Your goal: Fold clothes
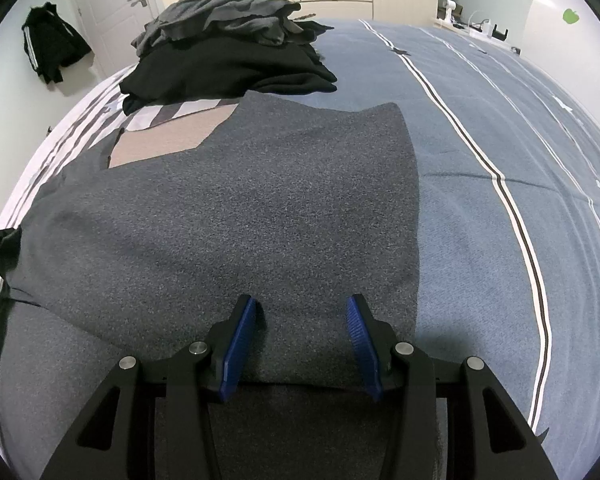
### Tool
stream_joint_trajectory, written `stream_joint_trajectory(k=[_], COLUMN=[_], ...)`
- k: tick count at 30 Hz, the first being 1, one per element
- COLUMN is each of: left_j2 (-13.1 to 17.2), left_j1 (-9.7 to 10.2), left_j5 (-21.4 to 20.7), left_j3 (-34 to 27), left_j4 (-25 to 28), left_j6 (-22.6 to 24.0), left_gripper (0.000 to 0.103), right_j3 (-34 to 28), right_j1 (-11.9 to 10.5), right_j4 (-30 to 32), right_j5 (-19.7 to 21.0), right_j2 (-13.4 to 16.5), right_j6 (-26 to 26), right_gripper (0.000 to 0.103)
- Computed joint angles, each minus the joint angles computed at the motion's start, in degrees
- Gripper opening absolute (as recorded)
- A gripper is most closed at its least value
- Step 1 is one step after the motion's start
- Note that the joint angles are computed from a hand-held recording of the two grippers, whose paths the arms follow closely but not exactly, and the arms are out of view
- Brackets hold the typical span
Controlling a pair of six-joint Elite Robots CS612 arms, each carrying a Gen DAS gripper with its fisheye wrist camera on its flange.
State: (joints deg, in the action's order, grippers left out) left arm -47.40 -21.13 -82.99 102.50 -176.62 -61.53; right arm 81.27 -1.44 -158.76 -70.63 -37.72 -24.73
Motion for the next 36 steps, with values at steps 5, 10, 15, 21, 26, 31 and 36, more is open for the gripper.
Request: stream_joint_trajectory(k=[5,10,15,21,26,31,36], left_j2=[0.81,0.3,-0.44,-0.36,0.34,0.31,0.35], left_j1=[0.15,-0.41,-0.86,-1.01,0.0,0.02,-0.14], left_j5=[-0.08,0.68,0.95,0.42,-1.75,-1.99,-0.35], left_j3=[-1.58,-1.39,-0.88,-0.62,-0.01,0.68,1.15], left_j4=[2.24,3.08,4.75,4.07,0.69,-0.81,-2.3], left_j6=[1.36,2.69,2.13,2.46,-1.67,-2.75,-2.69], left_gripper=[0.018,0.018,0.018,0.014,0.011,0.011,0.003], right_j3=[0.1,-0.01,-0.03,-0.06,-0.08,-0.17,-0.17], right_j1=[-0.02,-0.04,0.05,0.09,0.06,0.12,0.11], right_j4=[-0.28,-0.26,-0.21,-0.32,-0.26,-0.03,-0.06], right_j5=[0.03,0.06,-0.1,-0.18,-0.01,-0.19,-0.13], right_j2=[0.0,0.07,0.07,0.14,0.15,0.14,0.16], right_j6=[0.06,-0.04,0.07,0.15,0.0,0.0,-0.16], right_gripper=[0.044,0.044,0.044,0.044,0.044,0.044,0.044])
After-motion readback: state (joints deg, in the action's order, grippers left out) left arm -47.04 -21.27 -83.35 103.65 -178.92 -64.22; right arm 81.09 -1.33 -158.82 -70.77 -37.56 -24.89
